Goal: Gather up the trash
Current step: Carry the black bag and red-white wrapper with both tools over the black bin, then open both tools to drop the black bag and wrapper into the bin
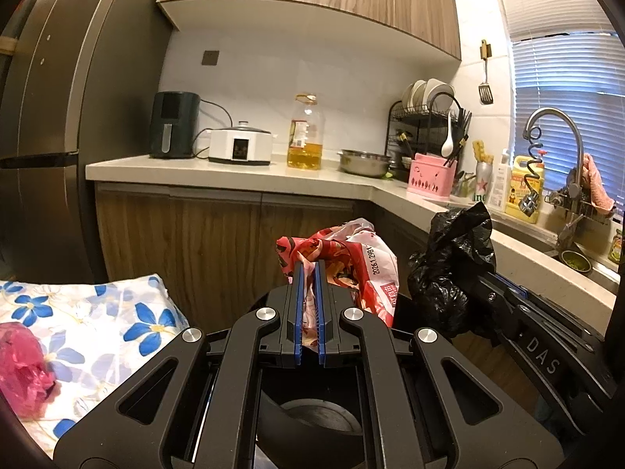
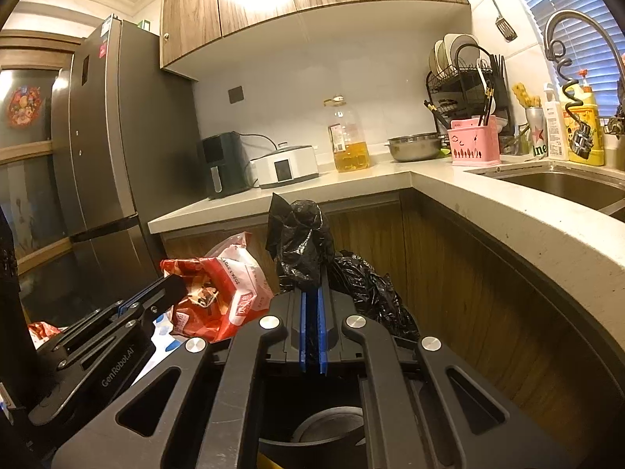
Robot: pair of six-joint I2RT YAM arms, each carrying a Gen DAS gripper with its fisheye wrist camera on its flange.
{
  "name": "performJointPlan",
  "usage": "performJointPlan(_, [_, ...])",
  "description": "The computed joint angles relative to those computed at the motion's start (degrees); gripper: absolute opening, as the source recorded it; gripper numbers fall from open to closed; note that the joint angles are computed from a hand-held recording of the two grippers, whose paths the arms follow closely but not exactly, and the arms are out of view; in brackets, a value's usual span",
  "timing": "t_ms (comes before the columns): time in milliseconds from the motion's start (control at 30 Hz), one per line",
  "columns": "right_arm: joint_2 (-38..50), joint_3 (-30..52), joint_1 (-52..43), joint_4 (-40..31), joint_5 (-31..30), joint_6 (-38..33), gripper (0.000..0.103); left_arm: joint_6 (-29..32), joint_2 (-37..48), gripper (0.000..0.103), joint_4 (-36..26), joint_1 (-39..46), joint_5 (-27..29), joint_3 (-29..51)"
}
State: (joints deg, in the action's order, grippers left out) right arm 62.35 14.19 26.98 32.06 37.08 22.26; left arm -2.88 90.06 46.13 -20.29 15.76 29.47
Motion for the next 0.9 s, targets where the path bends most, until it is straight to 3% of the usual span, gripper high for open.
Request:
performJointPlan(200, [2.40, 0.45, -1.99, 2.15, -2.44, -0.24, 0.007, -0.05, 3.38, 0.005, -0.13, -0.04, 0.74, 2.10])
performJointPlan(400, [3.30, 0.86, -3.08, 3.12, -3.47, -0.69, 0.025, 0.19, 4.52, 0.008, -0.73, -0.15, 0.63, 3.15])
performJointPlan(667, [2.98, 0.67, -3.72, 2.23, -3.67, 0.69, 0.037, -1.11, 5.79, 0.047, -0.75, 1.43, 1.55, 3.32])
performJointPlan(900, [2.02, 0.78, -2.33, 0.48, -1.98, 1.66, 0.044, -2.60, 3.25, 0.067, -0.54, 4.05, 1.43, 0.93])
